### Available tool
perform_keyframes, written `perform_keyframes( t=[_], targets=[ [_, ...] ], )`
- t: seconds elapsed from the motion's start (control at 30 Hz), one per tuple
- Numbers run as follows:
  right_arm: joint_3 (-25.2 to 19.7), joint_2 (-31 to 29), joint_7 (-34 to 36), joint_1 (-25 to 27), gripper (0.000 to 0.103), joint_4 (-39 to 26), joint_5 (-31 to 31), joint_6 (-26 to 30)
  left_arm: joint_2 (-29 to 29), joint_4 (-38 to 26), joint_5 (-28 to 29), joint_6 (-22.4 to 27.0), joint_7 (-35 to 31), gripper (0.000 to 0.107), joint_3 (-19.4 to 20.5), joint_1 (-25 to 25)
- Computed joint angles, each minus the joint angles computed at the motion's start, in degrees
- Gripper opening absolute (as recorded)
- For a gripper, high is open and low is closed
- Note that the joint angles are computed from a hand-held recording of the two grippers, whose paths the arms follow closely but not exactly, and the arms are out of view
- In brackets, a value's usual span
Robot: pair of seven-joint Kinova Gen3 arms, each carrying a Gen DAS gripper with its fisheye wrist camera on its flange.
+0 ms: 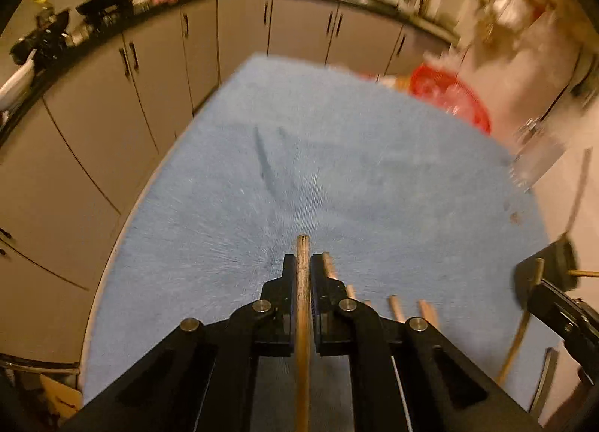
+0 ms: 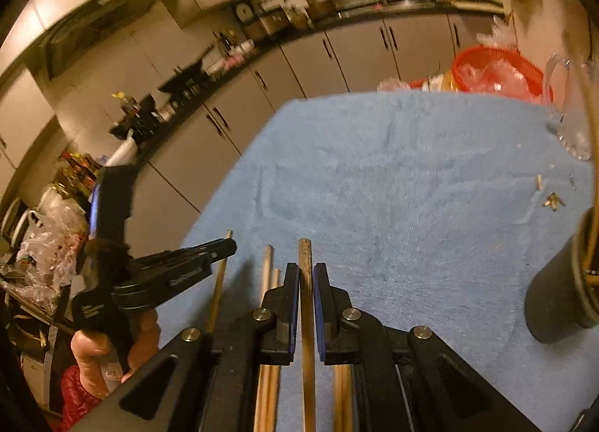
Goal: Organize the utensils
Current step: 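Lift the held chopsticks upright and carry both tools over the black cup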
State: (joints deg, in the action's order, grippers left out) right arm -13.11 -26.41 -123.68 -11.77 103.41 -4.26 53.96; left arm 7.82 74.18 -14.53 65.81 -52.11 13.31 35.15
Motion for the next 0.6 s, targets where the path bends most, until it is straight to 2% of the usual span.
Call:
perform_keyframes(
  t=[0.2, 0.33, 0.4, 0.47, 0.6],
  targets=[
    [-5.5, -8.6, -3.0, 3.9, 0.008, 0.3, 2.9, -2.1, -9.4, 5.1, -5.4, -4.0, 6.0, 0.007, 3.3, 0.4],
    [-8.4, -12.8, -3.4, 6.0, 0.008, -0.2, 3.5, -2.4, -12.8, 6.5, -10.0, -3.9, 9.6, 0.007, 8.3, -1.2],
    [-9.8, -14.0, -3.4, 7.0, 0.008, -0.8, 3.4, -2.2, -14.8, 7.3, -9.0, -4.0, 8.9, 0.007, 8.3, -1.2],
    [-11.0, -15.0, -3.6, 8.2, 0.008, -1.0, 3.1, -1.9, -15.5, 7.1, -9.8, -3.4, 9.1, 0.007, 10.5, -3.1],
    [-11.9, -16.7, -3.1, 9.2, 0.008, -1.1, 2.5, -1.3, -16.1, 6.3, -9.6, -3.3, 8.1, 0.007, 12.1, -4.8]
  ],
)
